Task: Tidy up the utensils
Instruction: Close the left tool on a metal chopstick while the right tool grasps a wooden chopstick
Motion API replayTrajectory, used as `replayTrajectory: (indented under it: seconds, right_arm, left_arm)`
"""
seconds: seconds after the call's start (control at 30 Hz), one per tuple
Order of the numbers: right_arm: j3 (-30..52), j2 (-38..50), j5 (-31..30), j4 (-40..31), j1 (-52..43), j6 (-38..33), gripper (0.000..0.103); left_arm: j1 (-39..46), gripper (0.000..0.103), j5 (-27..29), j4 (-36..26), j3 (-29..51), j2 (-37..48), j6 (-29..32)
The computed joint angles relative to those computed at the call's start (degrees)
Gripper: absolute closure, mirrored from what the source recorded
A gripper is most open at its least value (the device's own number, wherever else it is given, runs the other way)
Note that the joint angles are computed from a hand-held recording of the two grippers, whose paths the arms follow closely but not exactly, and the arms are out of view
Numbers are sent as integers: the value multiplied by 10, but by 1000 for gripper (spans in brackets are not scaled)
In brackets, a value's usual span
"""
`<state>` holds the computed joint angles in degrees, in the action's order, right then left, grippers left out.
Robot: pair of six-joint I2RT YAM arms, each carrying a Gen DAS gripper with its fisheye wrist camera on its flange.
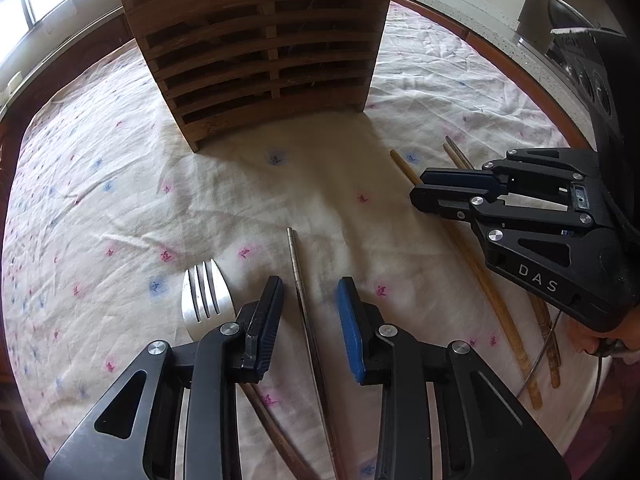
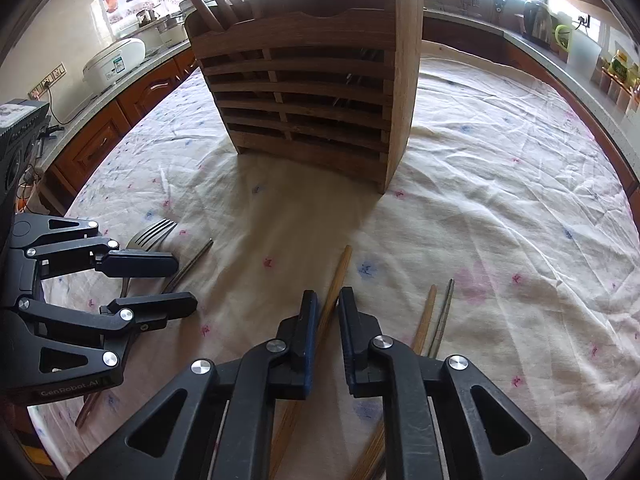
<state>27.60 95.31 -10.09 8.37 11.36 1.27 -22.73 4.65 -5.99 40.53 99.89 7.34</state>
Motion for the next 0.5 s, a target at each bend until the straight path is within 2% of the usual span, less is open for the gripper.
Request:
replayTrajectory:
  seconds: [0.13, 0.3, 0.37, 0.43, 0.5]
  right_arm:
    - [-2, -6, 9, -3, 4, 0, 92]
    - [-1, -7, -36, -7, -15, 17, 95]
    - [-9, -16, -46, -5, -21, 21, 95]
    - [-24, -36, -58, 0, -29, 26, 95]
    - [-39, -63, -70, -3, -40, 31, 95]
  left_arm:
    - [-8, 87, -11, -21, 17, 7, 5]
    - [-24, 87, -30, -82, 71, 35, 18]
    - [-26, 89, -32, -82, 74, 38, 23]
    - [-27, 97, -37, -70, 65, 35, 17]
    - [-29, 98, -38, -51, 52, 30, 3]
